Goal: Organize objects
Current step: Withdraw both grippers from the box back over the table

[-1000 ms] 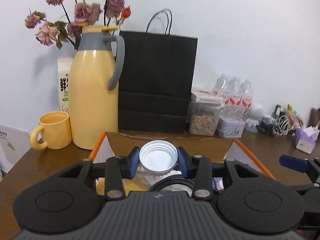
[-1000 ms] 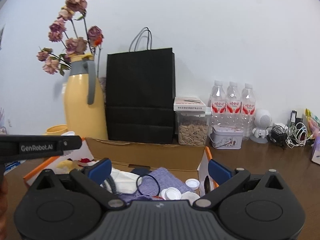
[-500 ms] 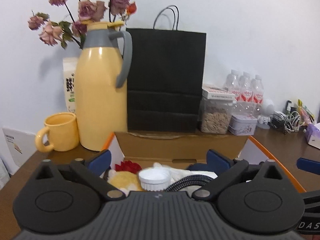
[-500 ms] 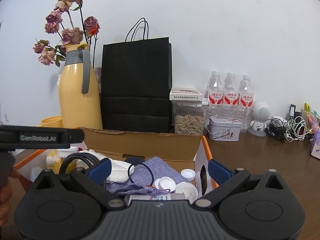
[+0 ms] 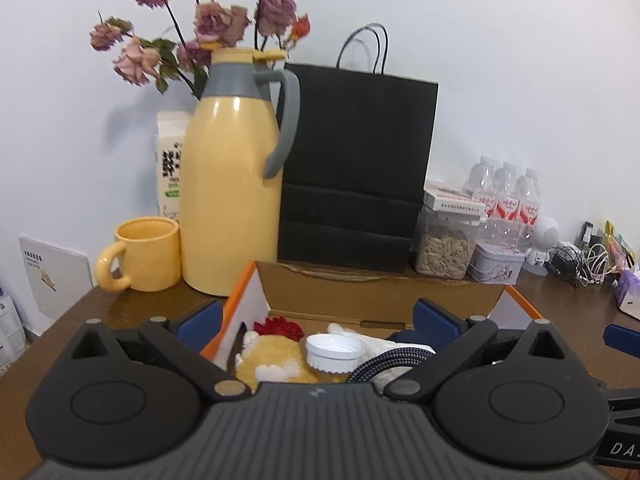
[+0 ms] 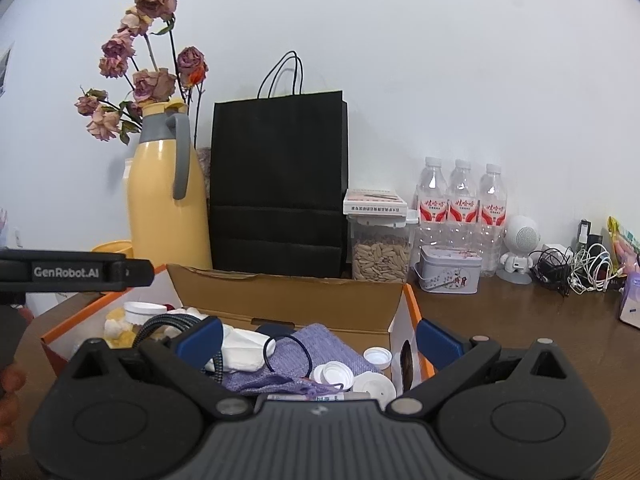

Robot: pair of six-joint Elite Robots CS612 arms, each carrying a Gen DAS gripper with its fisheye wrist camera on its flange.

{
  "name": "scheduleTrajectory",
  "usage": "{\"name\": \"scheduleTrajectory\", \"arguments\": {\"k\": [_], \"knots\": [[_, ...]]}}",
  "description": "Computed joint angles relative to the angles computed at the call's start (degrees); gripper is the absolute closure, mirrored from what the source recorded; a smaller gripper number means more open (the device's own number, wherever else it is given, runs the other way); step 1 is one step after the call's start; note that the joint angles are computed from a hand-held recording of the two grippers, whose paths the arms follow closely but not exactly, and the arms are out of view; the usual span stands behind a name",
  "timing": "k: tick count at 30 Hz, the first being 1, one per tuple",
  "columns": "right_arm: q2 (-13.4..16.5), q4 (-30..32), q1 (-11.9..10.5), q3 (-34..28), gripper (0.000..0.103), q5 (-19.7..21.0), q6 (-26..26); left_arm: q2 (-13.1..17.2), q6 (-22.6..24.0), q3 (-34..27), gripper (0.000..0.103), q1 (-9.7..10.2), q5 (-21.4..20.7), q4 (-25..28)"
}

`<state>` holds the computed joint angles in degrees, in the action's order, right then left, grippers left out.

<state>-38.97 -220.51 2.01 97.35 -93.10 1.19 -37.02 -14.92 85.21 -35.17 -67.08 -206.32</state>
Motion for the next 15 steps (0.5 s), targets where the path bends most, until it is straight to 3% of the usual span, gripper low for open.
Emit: {"name": "scheduleTrajectory", "arguments": {"k": [15], "knots": [[-4.8, -4.2, 1.0, 8.2, 0.000, 2.0, -0.8, -6.3, 2.9, 13.1, 0.000, -1.65, 1.0, -8.1]]}}
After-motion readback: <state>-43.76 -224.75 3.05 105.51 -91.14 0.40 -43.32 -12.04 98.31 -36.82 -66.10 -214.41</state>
